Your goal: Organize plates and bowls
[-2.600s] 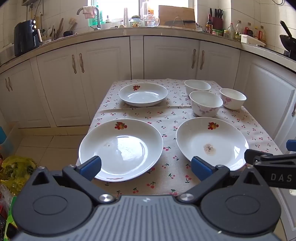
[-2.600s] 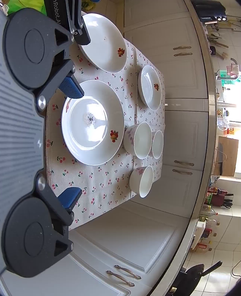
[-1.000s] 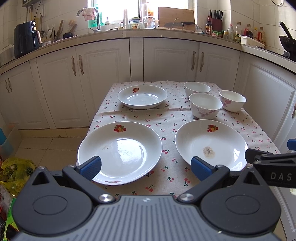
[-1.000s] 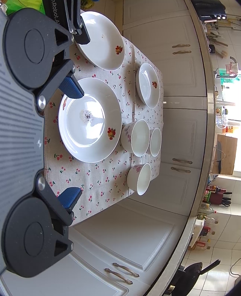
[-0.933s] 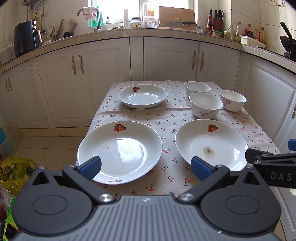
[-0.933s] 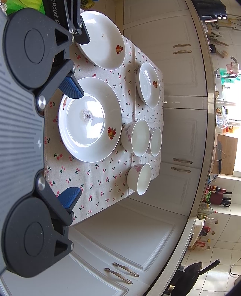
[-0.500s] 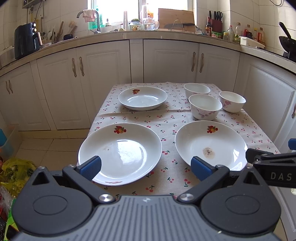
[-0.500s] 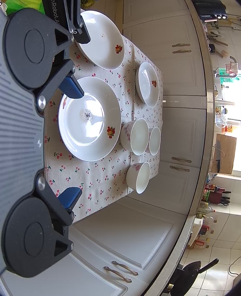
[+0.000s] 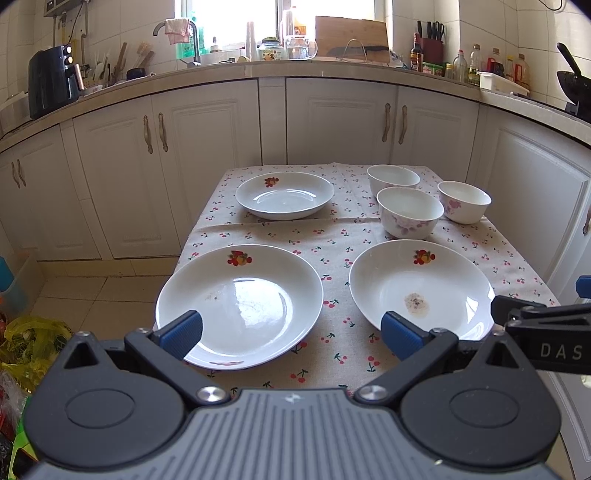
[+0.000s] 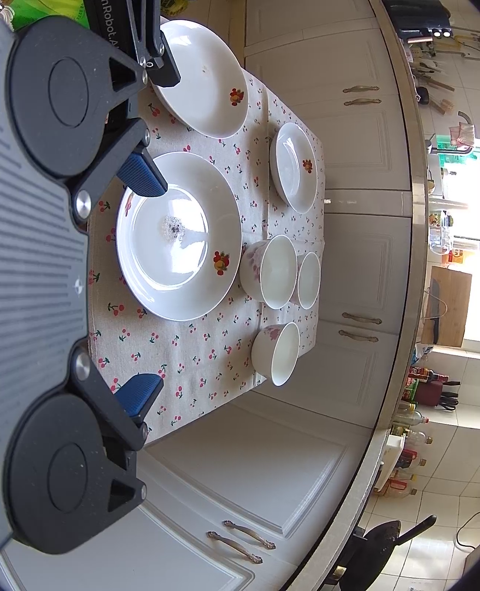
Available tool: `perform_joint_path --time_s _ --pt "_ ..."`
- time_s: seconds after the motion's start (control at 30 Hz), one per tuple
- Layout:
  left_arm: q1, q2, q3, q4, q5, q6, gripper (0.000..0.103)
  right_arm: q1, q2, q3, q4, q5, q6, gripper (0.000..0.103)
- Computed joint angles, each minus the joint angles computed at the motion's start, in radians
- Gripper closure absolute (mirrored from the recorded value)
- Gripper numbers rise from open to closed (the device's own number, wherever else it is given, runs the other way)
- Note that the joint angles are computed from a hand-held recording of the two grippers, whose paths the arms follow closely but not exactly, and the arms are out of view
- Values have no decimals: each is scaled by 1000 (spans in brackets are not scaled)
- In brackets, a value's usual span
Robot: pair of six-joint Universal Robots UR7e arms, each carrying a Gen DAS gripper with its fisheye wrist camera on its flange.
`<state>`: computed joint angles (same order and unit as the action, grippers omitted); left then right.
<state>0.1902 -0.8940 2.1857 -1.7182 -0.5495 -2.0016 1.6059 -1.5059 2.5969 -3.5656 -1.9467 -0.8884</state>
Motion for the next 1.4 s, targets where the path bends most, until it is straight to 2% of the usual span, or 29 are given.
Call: perform_joint_path --time_s 0.5,0.63,0.77,0.9,0.97,1.1,1.2,1.3,1.33,1.4 --pt "-1 -4 12 -2 9 3 1 5 19 -1 -17 -5 -7 0" --pt "0 -14 31 -36 24 48 1 5 23 -8 -10 5 -26 0" --pt "-9 -19 43 22 39 10 1 6 25 -26 3 30 -43 0" --pt "-3 -49 73 40 32 -21 1 -9 16 -39 5 102 -71 0" --pt "-2 -62 93 47 34 -37 1 -26 -3 -55 51 166 -77 0" --pt "-4 -89 148 -20 36 1 1 -47 -4 -88 101 262 -69 0" --pt "-24 -97 188 -37 53 -4 1 -70 -11 -120 208 358 -64 0" --pt "-55 -90 210 5 71 -51 1 -102 -2 -147 309 465 -79 0" --pt "-65 -86 218 19 76 -71 1 -101 8 -161 346 476 -77 0" --pt "-82 -79 225 64 81 -129 1 -77 45 -185 371 443 -47 0"
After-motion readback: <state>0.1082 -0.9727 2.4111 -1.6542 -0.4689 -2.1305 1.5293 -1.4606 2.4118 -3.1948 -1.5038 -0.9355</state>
